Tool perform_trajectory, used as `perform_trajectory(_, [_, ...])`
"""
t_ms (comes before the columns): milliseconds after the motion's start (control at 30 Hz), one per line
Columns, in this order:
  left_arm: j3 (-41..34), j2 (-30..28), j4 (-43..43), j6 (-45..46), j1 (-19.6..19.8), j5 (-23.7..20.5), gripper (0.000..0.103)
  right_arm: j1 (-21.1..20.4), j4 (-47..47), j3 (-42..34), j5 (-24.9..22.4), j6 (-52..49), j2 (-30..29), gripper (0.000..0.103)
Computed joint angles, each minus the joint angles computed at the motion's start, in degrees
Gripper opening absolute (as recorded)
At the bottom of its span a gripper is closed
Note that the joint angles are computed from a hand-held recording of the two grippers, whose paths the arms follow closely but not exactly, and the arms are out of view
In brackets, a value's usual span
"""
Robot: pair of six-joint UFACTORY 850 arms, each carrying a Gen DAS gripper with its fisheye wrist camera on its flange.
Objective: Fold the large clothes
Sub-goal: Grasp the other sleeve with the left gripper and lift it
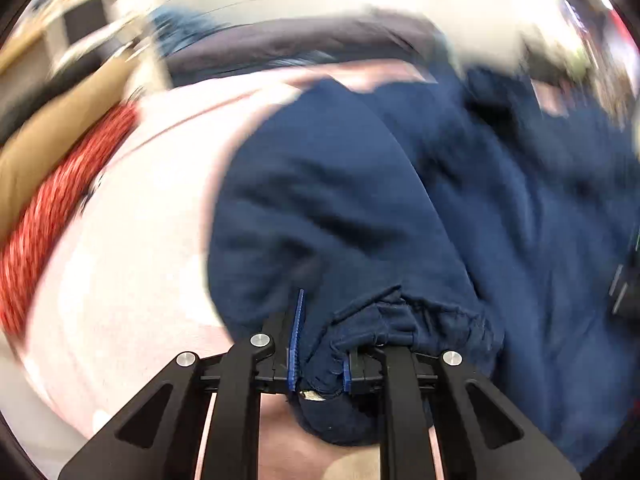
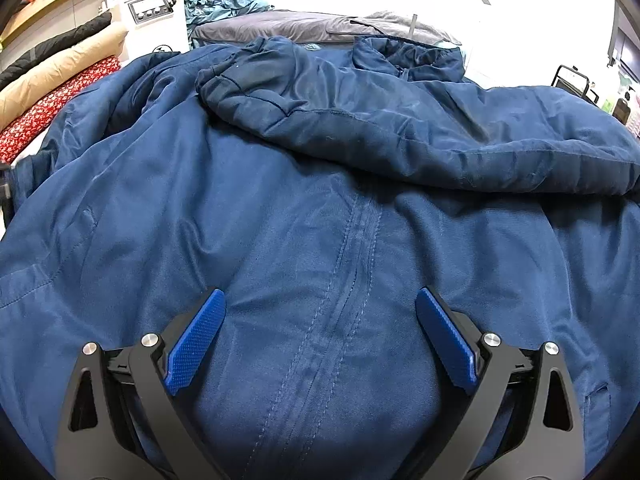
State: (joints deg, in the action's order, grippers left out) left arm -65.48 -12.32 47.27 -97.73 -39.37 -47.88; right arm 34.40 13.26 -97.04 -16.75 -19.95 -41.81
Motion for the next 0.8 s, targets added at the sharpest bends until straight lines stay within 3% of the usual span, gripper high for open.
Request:
perform_trajectory(67, [1.9,4.5,1.8,-5.5,1.2,-3.4,0.014,0.0,0.2,-0.1,-0.1,-0.2,-0.1,0.095])
perform_trajectory(200, [0.7,9.4,4.5,-6.2,2.1,-12.9,0.014,-0.1,1.4,0.0,-0.1,-1.2,0.0,0.095])
perform_trajectory(333, [-0.7,12.9,5.1,-9.1,4.3,-10.0,0.014,-0.3,1.9,0.2,0.1,-1.7,0.1,0.095])
perform_trajectory(400, [-6.9,8.2,4.4,-2.3,4.1,-11.7,0.014,-0.2,2.0,0.2,0.1,-1.8,0.1,0.095])
perform_trajectory(433, [-8.7,6.4,4.2,0.0,4.0,-10.5,0.014,-0.3,2.2,0.2,0.2,-2.0,0.1,0.095])
perform_trajectory(533, [-14.4,1.2,1.0,1.4,5.9,4.0,0.014,-0.3,2.9,0.4,0.3,-2.7,0.2,0.095])
perform_trajectory(567, [-16.3,-0.5,0.1,2.1,6.3,6.5,0.014,-0.4,3.4,0.3,0.3,-3.2,0.2,0.095])
perform_trajectory(667, [-31.6,-11.8,-0.9,9.1,5.0,3.4,0.014,-0.5,5.1,0.7,0.7,-4.7,0.4,0.095])
perform_trajectory(800, [-55.4,-26.7,-0.8,18.0,3.9,5.2,0.014,-0.5,6.8,1.0,1.1,-6.2,0.5,0.095])
